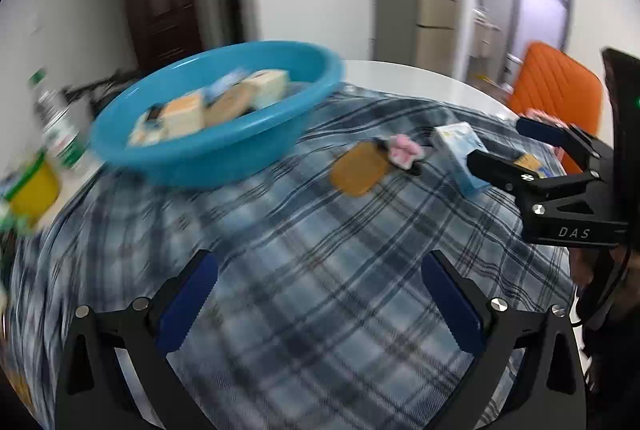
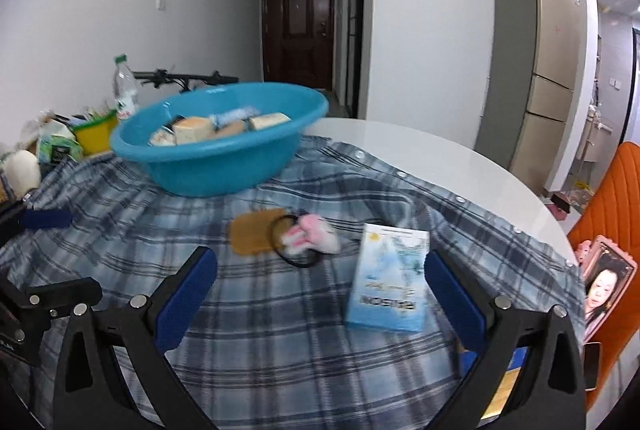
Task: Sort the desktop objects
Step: 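Grasp the RAISON box with the right gripper while the left gripper approaches the orange soap dish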
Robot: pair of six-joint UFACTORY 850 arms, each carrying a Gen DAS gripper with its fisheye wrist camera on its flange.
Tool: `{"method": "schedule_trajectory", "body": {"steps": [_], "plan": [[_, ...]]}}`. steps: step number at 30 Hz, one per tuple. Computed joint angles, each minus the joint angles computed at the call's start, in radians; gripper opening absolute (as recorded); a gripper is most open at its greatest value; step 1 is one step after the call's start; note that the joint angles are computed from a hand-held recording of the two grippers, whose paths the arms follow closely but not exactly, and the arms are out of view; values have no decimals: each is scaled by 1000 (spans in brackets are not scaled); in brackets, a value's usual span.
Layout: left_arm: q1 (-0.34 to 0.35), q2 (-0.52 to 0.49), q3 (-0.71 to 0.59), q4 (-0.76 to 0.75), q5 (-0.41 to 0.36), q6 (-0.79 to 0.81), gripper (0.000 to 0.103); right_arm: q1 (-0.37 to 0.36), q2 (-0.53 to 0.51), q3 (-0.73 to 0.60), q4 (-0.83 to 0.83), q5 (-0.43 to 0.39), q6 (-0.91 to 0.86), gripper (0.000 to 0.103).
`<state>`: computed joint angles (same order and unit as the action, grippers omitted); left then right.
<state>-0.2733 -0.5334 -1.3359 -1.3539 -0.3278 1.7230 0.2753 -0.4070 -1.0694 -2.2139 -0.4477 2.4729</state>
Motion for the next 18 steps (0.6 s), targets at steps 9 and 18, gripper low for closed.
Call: {"method": "schedule_trajectory", "body": {"steps": [9,18], "plan": [[-68,-240,-307,411,-119,-220,103,-72,-80,-86,164,193,-147,91],[-71,-446,-639,581,-267,-536,91,-93,-132,-149,461,199,-460,77]]}}
